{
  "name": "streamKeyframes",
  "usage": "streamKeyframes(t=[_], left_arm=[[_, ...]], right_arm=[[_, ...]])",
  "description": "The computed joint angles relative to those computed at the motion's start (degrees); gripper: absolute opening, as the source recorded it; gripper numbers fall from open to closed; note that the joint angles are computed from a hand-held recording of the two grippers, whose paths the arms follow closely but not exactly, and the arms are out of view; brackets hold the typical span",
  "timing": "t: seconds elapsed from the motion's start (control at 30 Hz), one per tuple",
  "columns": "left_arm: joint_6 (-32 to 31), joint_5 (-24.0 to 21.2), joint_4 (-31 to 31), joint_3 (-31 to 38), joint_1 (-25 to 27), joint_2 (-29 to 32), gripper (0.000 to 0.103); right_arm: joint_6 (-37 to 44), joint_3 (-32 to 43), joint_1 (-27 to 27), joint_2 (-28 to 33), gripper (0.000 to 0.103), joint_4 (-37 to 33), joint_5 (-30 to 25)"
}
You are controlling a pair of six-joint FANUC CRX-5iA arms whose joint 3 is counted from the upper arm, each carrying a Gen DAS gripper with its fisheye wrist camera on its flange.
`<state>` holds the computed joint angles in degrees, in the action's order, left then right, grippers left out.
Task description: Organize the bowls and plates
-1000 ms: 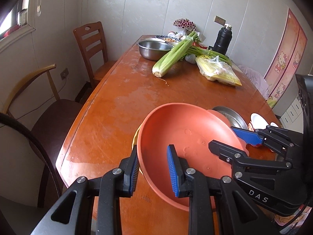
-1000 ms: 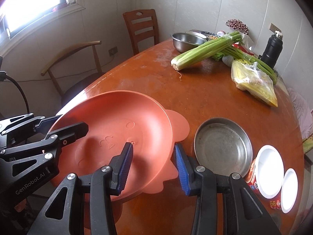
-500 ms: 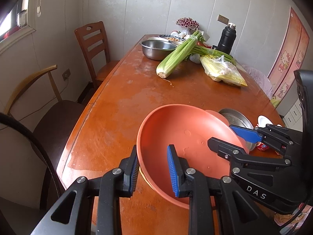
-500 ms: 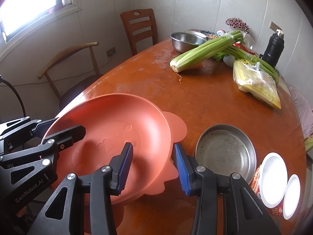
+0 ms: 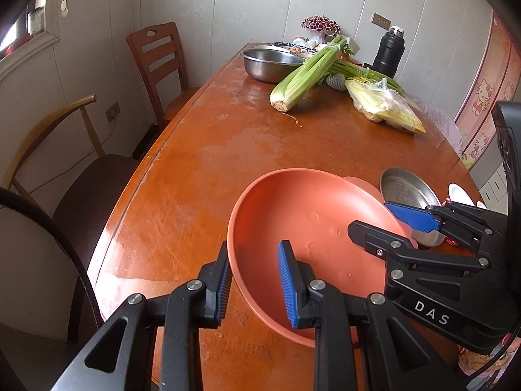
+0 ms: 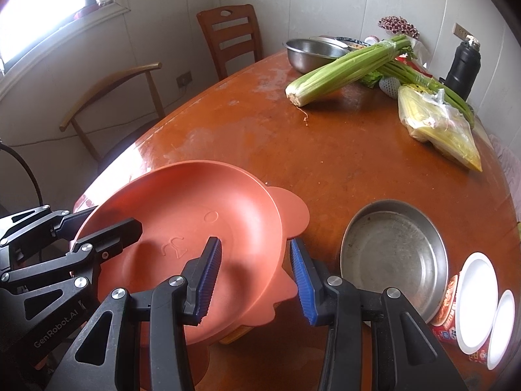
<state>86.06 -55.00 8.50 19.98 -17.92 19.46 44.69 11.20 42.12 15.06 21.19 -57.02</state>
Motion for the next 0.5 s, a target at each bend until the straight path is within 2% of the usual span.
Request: streamKeyframes(t=[0.5], left_arm=[[-0.13, -1.8, -0.29, 0.57, 0.08, 1.71, 0.027]], right_arm=[[1.2, 0.69, -0.07, 1.72, 0.046, -0.45, -0.8]])
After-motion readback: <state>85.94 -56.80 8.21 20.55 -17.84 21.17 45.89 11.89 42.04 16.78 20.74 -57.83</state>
